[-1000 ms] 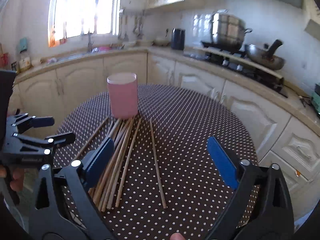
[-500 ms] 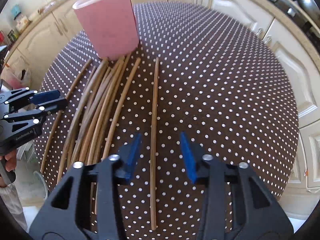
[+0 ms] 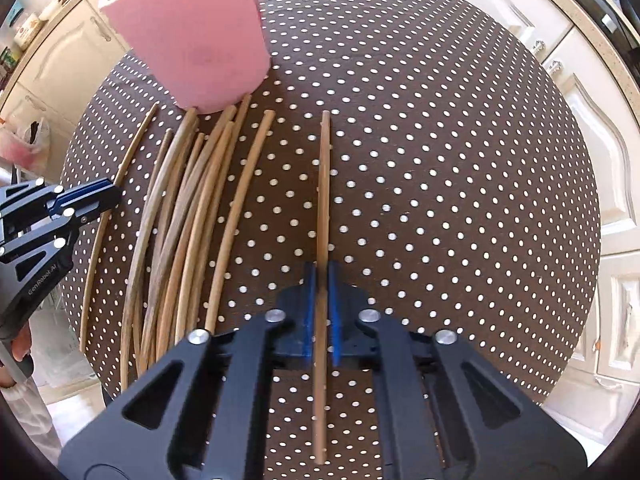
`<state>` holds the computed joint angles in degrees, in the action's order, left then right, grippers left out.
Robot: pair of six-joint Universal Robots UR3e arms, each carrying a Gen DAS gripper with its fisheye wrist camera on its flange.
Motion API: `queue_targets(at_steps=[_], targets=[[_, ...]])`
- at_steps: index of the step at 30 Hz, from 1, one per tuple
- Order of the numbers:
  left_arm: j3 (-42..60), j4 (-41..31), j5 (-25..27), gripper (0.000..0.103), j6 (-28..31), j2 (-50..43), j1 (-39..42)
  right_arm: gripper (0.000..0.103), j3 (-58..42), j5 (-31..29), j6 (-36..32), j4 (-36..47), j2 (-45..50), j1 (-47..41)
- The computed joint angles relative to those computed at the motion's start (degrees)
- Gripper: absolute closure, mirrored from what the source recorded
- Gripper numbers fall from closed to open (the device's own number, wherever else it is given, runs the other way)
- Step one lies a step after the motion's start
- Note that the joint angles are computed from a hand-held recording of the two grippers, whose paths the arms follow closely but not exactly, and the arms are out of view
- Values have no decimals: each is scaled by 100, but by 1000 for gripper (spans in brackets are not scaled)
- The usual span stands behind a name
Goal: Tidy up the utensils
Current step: 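Close the left gripper on one wooden chopstick while the right gripper closes on another, then lift both held chopsticks and lower them into the pink cup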
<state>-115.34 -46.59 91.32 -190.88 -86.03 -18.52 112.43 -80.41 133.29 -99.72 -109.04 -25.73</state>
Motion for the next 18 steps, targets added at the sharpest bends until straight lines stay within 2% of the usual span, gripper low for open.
queue_targets(at_steps=[5,7,10,13,18], targets=[[-303,295,-173,98,86,184,189,97,-283,312,-167,350,14,-336],[-547,435,-451,98,93,432,367,97,-189,504,-423,559,-161,-677],[-895,604,-446,98,57,1018,342,97,-274,883,-922,1156,-474,-1212],[-853,702,-522,98,87,1397,302,97,-755,1373,-1902,2511,-871,-2200],[-266,730,-394,98,-44,1600,-128,97,-2002,2093,-3133,4428,-756,-3241]])
